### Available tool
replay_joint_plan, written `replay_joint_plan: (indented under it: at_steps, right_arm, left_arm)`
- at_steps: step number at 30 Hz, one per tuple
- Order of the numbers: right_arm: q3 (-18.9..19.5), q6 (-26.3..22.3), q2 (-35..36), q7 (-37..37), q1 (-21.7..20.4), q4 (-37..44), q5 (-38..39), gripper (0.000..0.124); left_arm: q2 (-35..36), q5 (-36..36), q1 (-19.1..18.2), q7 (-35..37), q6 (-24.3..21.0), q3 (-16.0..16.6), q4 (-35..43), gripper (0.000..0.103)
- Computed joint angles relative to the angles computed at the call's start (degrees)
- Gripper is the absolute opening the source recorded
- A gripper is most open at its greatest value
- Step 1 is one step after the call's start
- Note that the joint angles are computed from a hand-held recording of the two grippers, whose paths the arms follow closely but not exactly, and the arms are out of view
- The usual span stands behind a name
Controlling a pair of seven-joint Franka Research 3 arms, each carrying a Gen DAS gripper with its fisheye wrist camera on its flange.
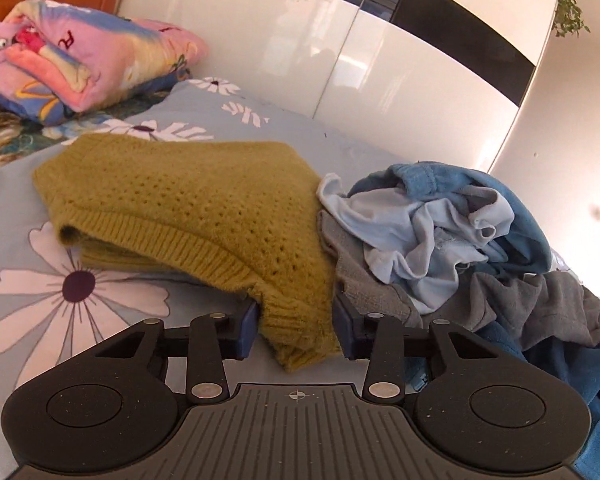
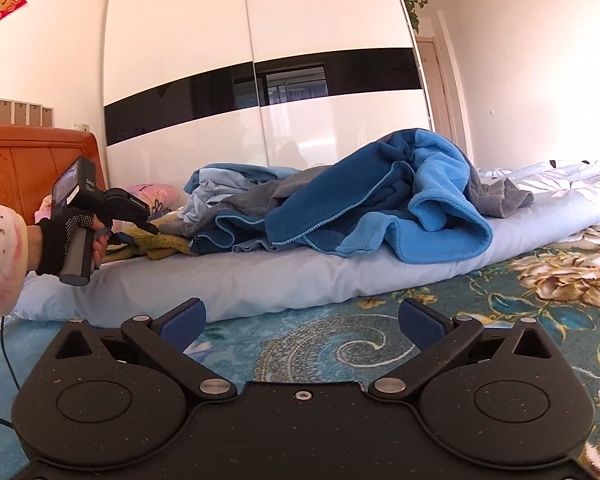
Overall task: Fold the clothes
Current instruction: 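Grasp the mustard-yellow sweater vest on the pillow with the left gripper, then lift the yellow vest up and carry it onto the blanket with the left gripper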
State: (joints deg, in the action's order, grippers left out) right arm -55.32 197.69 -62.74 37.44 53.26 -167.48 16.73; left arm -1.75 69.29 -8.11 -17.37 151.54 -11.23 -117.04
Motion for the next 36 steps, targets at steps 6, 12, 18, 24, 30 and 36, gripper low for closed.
replay_joint_plan:
  at_steps: [6,12,18,24,30,36]
  right_arm:
    - [0.23,-1.82,0.46,1.47,-1.61,0.55,1.91,0.102]
    - [0.19,-2.02,-0.54,0.63,-2.05,0.07,2.07,0.102]
    - [0.44,-1.53,-1.35,-0.19,-2.34,-0.49,2.13,0.102]
    - [0.74,-0.75,-2.32,-1.19,-2.21,-1.15,1.39,0.102]
    - [3.67,-0.80,-2.21,0.82,-2.62,-0.82,1.62,0.102]
    - [12.63,-11.00,-7.77,1.51,-11.81,-0.56,3.72,0.102]
  left_arm:
    - [2.21,3.11,-0.12,0.41,-0.77,0.09,2.63,0.036]
    - [3.26,9.05,-2.50,-10.34,-4.69,0.75,2.92,0.008]
    - [-1.37,19.88,-1.61,-26.90,-2.37,0.09,0.62,0.006]
    - [-7.58,27.97,-0.68,-39.95,0.70,-1.44,0.36,0.005]
    - [-15.18,24.28,-0.43,-31.52,2.75,-3.82,2.33,0.005]
    - [-23.14,12.97,-1.05,-13.77,4.39,-7.57,4.18,0.005]
